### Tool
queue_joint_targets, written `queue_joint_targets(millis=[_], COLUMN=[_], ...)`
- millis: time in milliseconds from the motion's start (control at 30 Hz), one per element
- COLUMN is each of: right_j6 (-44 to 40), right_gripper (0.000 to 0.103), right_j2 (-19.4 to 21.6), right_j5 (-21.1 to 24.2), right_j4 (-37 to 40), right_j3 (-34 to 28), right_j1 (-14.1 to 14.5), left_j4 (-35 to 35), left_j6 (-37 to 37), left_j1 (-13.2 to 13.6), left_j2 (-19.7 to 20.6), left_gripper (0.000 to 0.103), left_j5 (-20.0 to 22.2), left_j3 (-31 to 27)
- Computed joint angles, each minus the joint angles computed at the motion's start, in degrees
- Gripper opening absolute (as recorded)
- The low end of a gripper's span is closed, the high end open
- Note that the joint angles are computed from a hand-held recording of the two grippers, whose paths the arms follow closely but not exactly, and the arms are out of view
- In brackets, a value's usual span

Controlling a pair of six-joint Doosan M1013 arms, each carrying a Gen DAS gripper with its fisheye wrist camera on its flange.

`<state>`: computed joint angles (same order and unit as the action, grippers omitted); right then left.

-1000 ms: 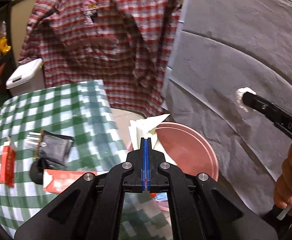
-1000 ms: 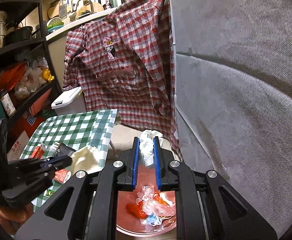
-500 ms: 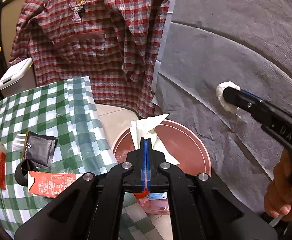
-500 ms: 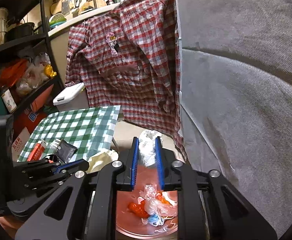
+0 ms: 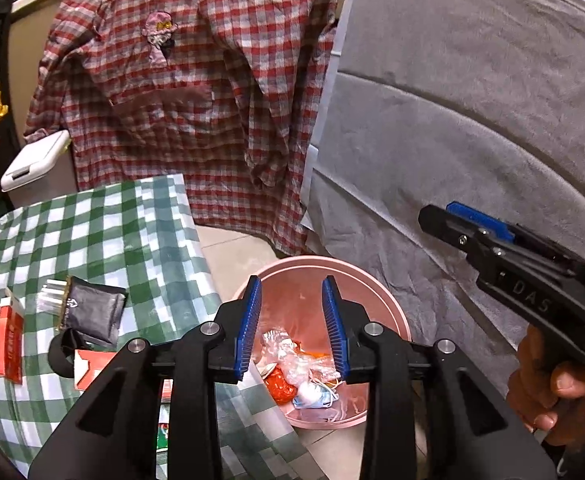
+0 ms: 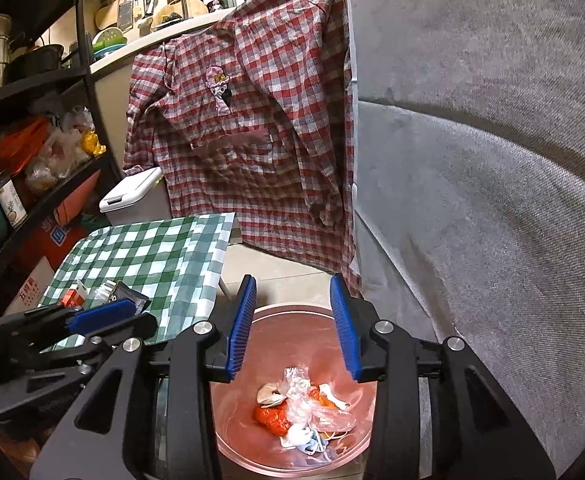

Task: Collect trash
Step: 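Move both tools back from the bucket over the table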

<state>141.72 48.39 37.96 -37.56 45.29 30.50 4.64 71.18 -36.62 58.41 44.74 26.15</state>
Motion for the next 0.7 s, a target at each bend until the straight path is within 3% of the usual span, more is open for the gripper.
queue_joint_targets(millis=[700], right_j6=[2.6], right_gripper=[0.039], right_j2=[0.7], right_j5=[1.2], right_j4=[-6.3], right_j3=[-1.8], right_j1=[2.1], left_j4=[14.0], left_j6=[-12.4], left_j1=[1.6], left_j2=[-9.8], left_gripper=[0.031], left_j5=[-10.3], left_j3=[16.5])
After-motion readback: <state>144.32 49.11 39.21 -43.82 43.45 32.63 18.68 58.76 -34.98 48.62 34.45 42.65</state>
